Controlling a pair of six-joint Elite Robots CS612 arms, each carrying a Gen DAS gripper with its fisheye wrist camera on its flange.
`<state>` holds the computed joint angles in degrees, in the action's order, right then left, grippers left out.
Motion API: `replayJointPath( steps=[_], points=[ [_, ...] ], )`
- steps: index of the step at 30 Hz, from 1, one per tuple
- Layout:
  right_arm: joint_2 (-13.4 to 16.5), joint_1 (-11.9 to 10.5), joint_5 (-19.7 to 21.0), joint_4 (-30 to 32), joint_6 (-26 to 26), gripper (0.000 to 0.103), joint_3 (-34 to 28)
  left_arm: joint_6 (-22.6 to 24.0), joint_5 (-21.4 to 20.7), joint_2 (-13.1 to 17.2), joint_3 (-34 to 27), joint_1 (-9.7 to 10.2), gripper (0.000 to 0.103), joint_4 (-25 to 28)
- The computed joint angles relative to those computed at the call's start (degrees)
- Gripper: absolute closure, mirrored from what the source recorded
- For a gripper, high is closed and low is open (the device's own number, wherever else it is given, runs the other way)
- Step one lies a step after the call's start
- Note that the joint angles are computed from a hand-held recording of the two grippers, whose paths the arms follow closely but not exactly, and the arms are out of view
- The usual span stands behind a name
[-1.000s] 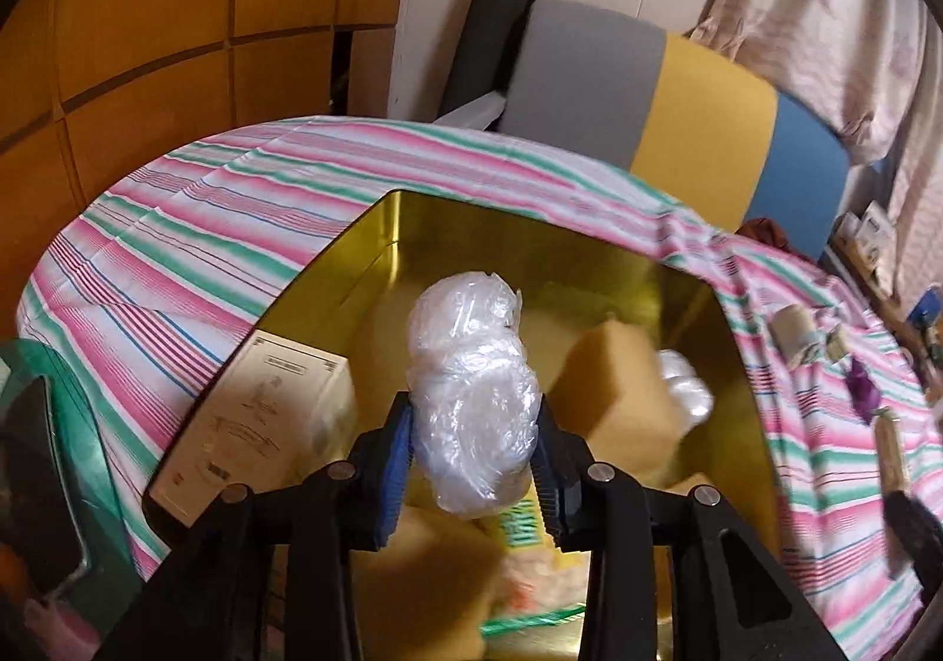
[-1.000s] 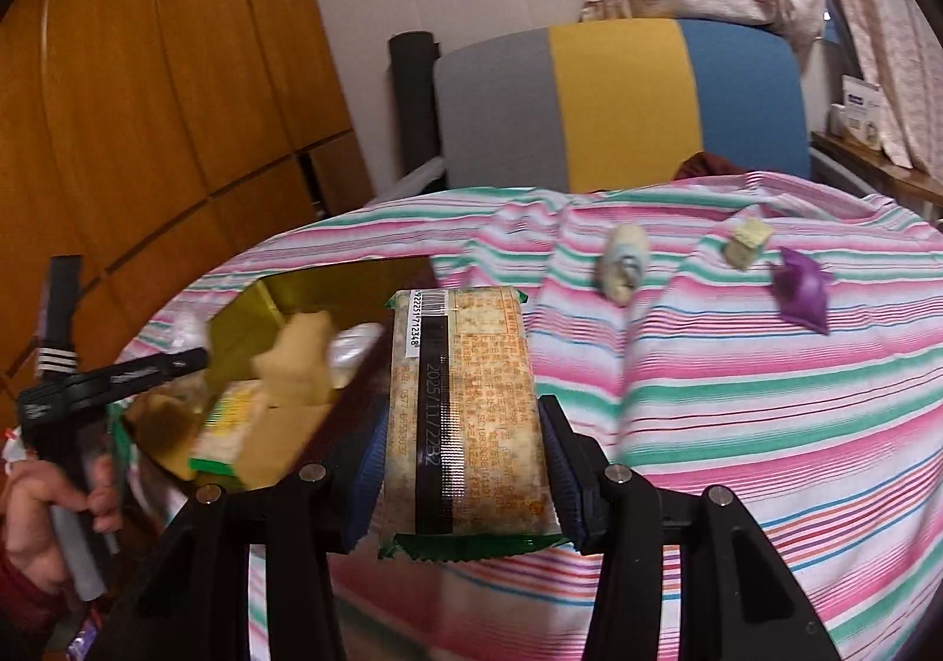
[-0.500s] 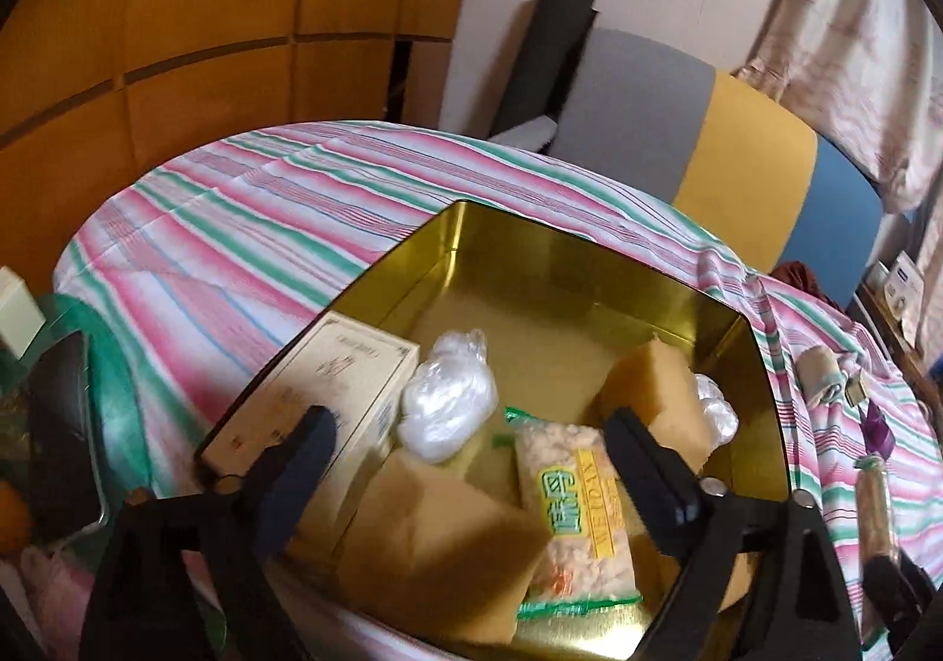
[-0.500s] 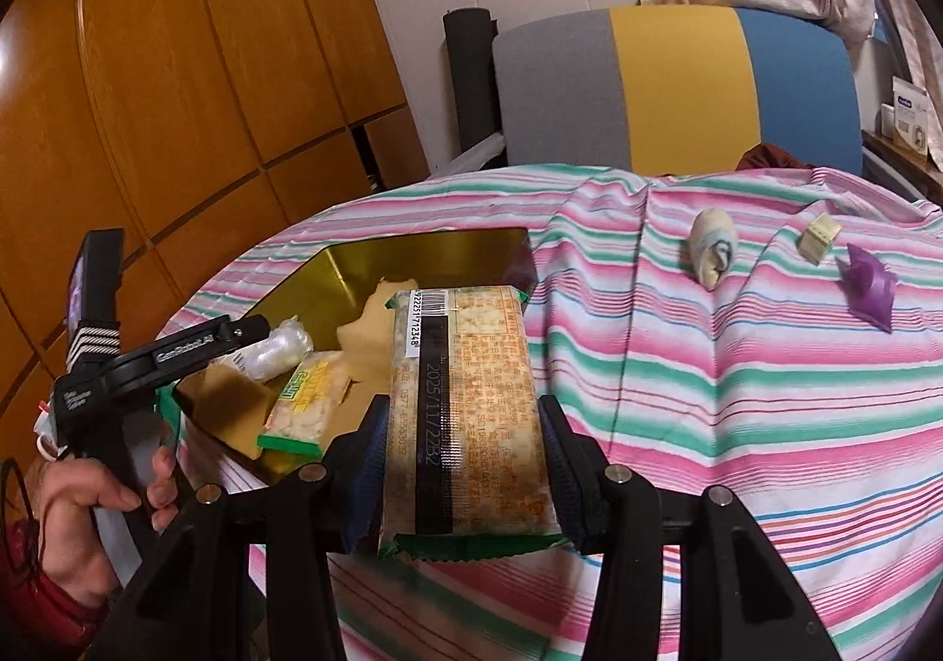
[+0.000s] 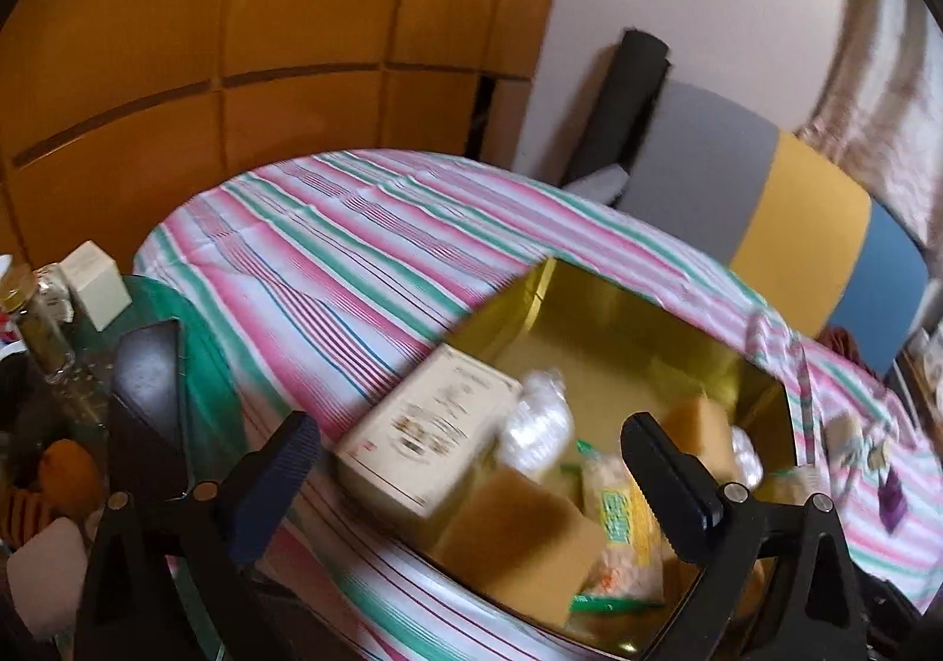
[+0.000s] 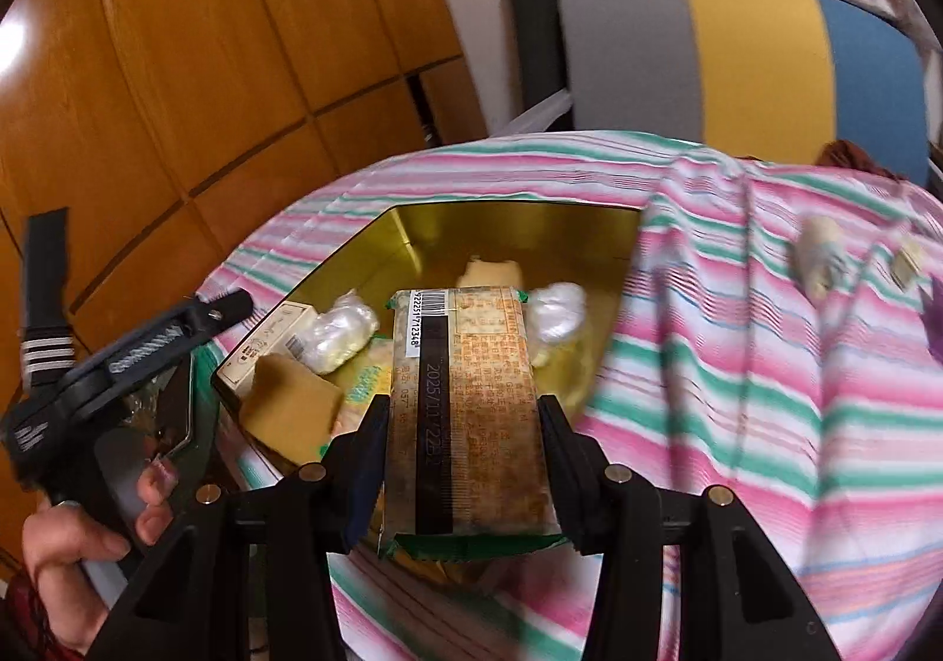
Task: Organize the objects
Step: 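Release the bundle into the tray with the left while the right drops the cracker pack in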
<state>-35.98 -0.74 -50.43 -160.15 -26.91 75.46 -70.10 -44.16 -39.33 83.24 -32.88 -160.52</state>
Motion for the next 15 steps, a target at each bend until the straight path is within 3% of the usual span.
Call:
replayJointPath(
  steps=[6, 15],
  points=[
    [2.1, 3.1, -2.1, 7.1, -2.4, 0.054, -5.9, -8.1, 1.4, -1.9, 3.2, 0.21, 0.000, -0.3],
    [8.4, 6.7, -8.9, 19.7, 0.2, 0.054, -19.2, -11.0, 0.0, -2.8, 4.4, 0.73, 0.000, 0.1]
  ],
)
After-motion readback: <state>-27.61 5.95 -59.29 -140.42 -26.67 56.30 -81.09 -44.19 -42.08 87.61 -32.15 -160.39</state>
